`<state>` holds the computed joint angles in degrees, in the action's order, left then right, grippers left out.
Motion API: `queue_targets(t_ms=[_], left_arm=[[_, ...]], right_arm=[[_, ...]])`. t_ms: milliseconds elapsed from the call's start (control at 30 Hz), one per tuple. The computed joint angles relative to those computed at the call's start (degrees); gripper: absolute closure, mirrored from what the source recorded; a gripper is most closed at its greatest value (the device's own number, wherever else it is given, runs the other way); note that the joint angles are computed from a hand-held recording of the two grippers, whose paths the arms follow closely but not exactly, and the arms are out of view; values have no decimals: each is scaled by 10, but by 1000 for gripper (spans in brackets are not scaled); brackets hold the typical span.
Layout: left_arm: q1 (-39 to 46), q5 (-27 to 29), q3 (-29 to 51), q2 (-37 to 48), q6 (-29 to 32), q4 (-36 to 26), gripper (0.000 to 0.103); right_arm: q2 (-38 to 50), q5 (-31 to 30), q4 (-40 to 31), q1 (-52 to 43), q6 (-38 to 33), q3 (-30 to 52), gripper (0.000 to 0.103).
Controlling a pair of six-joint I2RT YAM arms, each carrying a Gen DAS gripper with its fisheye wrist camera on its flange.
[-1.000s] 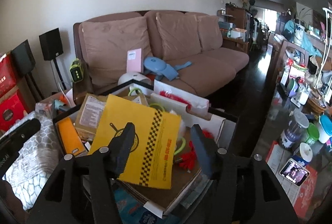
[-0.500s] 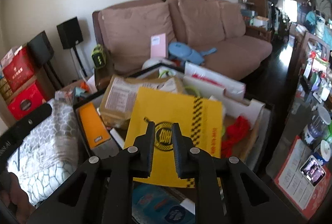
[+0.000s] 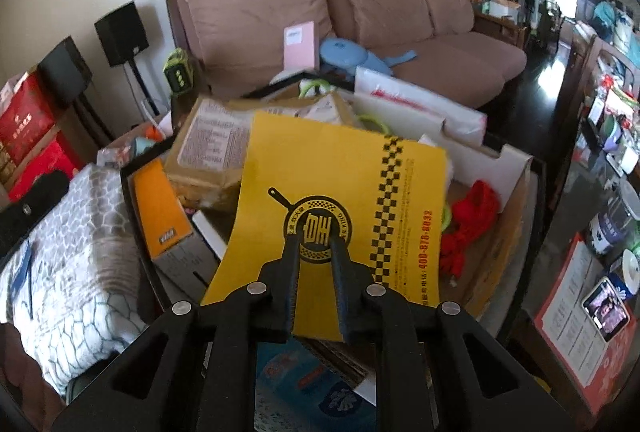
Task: Organize objects
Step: 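Open both grippers to release the yellow booklet in the box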
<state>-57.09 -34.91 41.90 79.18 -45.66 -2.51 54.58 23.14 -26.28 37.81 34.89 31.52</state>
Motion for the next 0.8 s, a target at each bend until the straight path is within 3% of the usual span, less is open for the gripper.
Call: queue_targets(t_ms=[133, 300, 467, 800], left_arm=[[2, -2, 1, 4, -1, -1, 67], [3, 5, 1, 5, -4, -1, 67], [1, -1, -1, 0, -3, -8, 64], [33, 16, -31, -35, -18, -18, 64]], right_arm=[[-22, 16, -8, 11, 1, 2, 86], [41, -28, 20, -7, -10, 4, 86], [44, -21, 11, 0, -6, 10, 85], [-53, 70, -33, 72, 33, 23, 74]])
